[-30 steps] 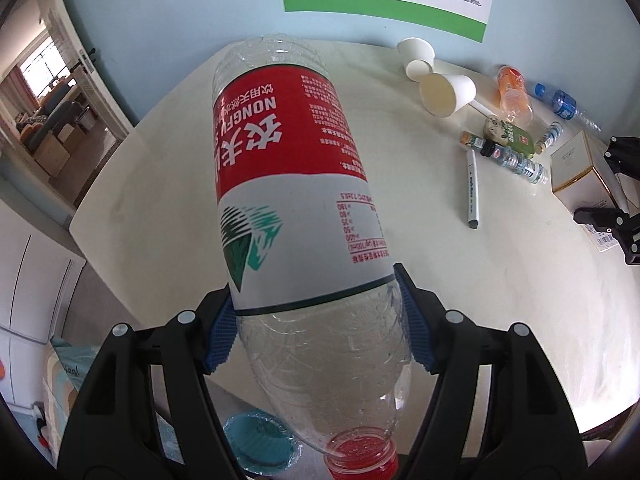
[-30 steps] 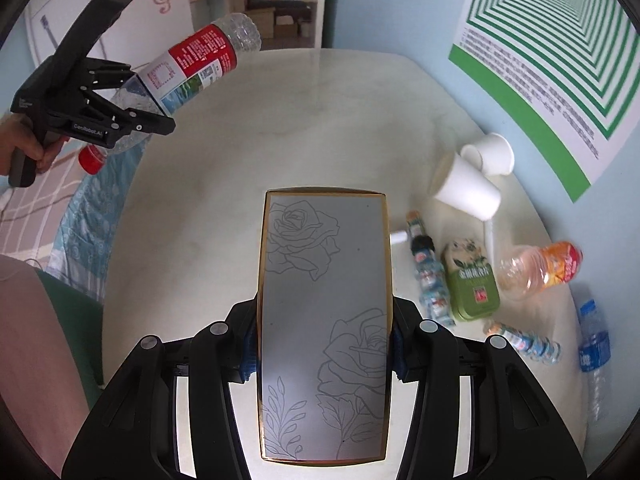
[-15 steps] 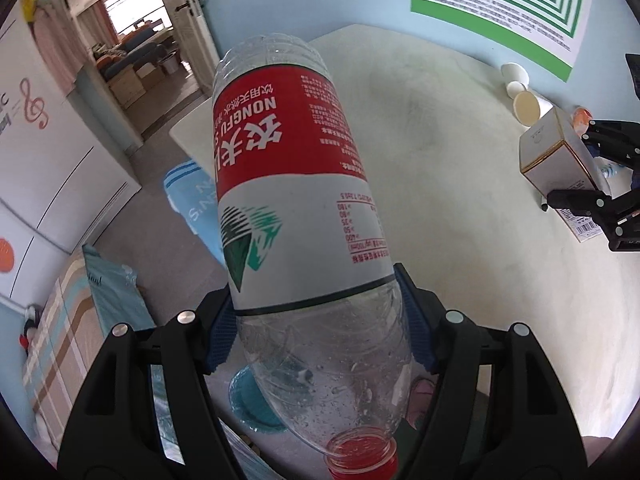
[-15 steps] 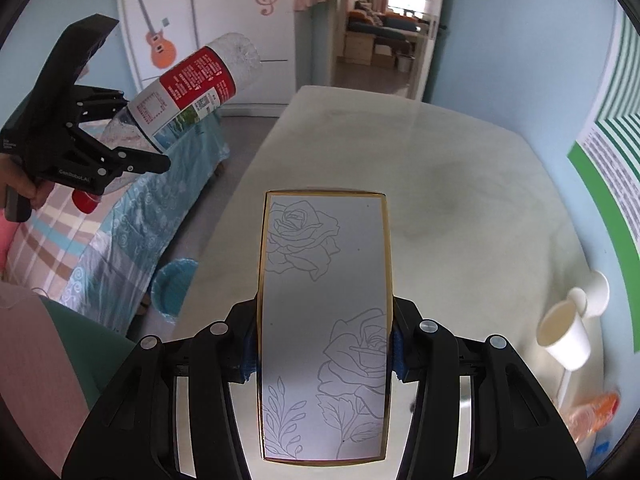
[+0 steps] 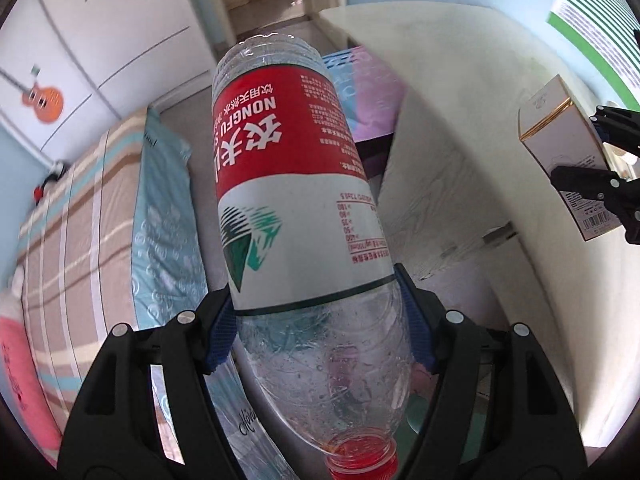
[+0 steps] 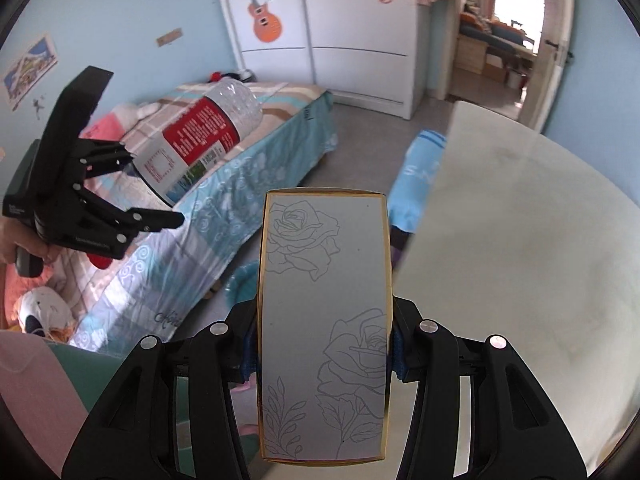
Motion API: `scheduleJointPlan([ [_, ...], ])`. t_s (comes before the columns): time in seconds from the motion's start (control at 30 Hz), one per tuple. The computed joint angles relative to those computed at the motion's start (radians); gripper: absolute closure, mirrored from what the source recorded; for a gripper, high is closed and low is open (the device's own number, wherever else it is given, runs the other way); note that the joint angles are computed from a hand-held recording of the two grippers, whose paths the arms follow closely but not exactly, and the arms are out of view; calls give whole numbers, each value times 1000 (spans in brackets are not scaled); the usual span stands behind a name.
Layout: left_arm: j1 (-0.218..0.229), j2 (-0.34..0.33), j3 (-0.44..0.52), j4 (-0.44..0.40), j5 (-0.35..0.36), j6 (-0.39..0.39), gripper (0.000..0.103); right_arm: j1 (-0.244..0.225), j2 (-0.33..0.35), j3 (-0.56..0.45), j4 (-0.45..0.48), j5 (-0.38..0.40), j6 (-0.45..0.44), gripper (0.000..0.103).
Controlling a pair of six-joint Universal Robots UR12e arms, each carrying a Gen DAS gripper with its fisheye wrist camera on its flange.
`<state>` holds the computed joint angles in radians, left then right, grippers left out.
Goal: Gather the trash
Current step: 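Carry the white box and red-labelled bottle over the teal bin with both tools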
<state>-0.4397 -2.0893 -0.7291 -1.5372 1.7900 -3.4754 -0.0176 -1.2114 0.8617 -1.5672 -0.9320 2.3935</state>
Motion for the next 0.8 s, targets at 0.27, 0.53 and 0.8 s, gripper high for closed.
scheduleJointPlan([
  [0.27,76,91,-204,35,-15,-23,36,123,131,-156,61,-36,86,54],
  [0.53,154,143,-378,38,-69,-10,36,238,253,-230,123,-115,255,54],
  [0.8,191,136,-515,60,-122,22,36,312,327,-186,191,-184,300,54],
])
